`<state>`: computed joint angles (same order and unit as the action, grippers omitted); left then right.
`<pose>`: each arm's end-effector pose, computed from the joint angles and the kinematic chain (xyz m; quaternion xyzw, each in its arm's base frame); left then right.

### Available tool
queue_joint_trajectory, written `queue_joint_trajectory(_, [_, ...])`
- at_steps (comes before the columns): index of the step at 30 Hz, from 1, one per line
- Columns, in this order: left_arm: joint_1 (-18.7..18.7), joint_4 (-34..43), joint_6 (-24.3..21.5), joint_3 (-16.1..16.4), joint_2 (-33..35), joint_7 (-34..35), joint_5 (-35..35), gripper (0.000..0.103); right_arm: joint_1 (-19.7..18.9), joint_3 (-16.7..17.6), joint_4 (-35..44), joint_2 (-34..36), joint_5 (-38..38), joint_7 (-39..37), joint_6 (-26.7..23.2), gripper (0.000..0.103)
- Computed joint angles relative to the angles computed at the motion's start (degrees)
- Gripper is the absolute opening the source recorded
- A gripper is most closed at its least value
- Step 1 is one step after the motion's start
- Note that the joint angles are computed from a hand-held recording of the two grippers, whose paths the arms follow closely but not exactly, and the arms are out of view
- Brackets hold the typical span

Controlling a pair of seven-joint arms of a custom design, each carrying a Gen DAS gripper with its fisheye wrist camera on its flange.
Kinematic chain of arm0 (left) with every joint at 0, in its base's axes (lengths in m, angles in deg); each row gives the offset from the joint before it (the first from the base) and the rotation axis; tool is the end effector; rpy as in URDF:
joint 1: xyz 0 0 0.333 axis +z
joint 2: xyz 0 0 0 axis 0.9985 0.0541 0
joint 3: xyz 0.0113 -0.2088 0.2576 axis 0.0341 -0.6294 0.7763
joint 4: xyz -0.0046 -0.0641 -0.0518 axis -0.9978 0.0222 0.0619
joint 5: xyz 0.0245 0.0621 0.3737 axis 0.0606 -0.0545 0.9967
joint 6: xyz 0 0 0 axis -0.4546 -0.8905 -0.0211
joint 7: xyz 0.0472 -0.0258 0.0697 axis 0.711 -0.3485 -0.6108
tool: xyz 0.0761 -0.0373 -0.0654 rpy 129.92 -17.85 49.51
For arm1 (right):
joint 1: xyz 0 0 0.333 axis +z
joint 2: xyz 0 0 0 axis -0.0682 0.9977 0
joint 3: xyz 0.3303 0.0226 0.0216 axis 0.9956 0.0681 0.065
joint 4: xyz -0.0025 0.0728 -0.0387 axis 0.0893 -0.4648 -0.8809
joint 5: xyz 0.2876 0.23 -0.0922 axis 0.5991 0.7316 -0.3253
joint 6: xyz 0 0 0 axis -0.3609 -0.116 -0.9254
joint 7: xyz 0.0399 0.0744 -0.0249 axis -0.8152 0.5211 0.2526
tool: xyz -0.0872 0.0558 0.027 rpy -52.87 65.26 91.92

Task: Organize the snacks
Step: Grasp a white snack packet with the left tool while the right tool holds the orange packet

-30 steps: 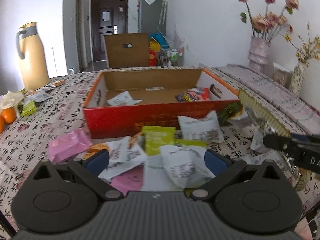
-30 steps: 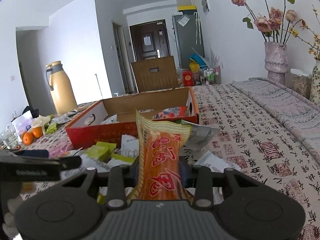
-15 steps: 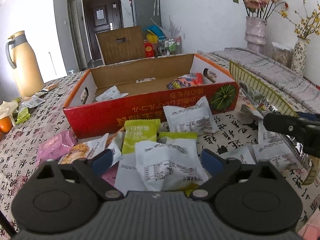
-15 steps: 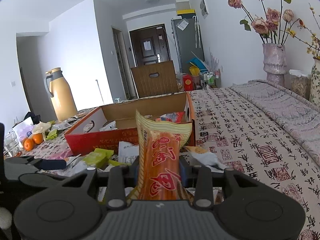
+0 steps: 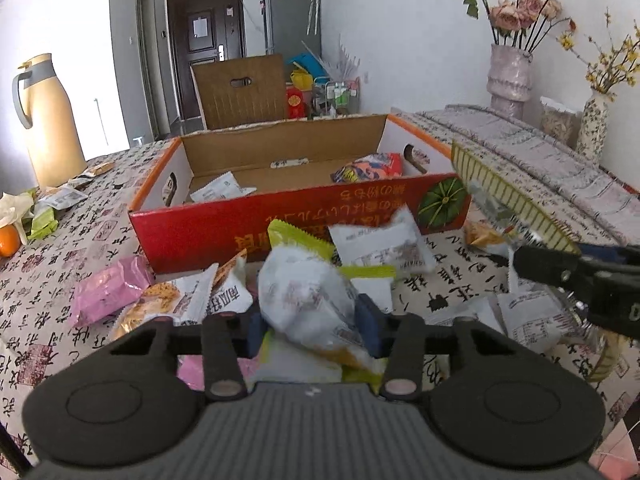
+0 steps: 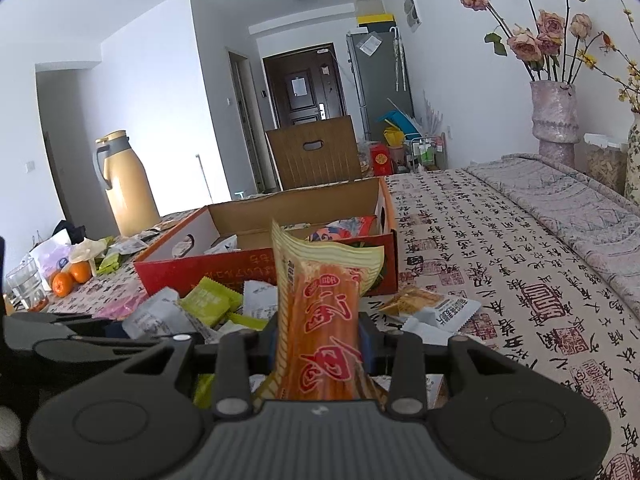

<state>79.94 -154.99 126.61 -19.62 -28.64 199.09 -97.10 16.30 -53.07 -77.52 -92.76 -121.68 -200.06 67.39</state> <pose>0.5475 -0.2670 0.4747 -0.4021 0.7936 -0.3938 0.2311 0.4450 0.2664 0.4690 -0.4670 0.7118 -0.3581 0.3835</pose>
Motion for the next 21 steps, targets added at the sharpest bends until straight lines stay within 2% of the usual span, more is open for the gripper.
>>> queue_joint_trajectory(1, [1.5, 0.0, 0.0, -1.8, -0.1, 1.3, -1.2, 0.035, 0.0, 0.0, 0.0, 0.0, 0.1, -0.1, 0.0, 0.036])
queue_joint_trajectory(4, [4.5, 0.3, -0.1, -5.2, -0.1, 5.1, -4.8, 0.03, 0.1, 0.1, 0.1, 0.1, 0.2, -0.3, -0.1, 0.036])
queue_joint_trajectory(12, [6.5, 1.4, -0.4, -7.9, -0.7, 14.6, -15.6, 0.022, 0.2, 0.1, 0.0, 0.1, 0.2, -0.3, -0.2, 0.036])
queue_joint_trajectory(15, [6.4, 2.2, -0.9, -8.2, -0.7, 18.8, -20.1, 0.021, 0.2, 0.1, 0.1, 0.1, 0.2, -0.4, -0.2, 0.036])
queue_joint_trajectory(21, [4.4, 3.7, -2.0, -6.2, -1.0, 24.4, -26.4, 0.02, 0.2, 0.0, 0.4, 0.3, 0.5, -1.1, 0.1, 0.036])
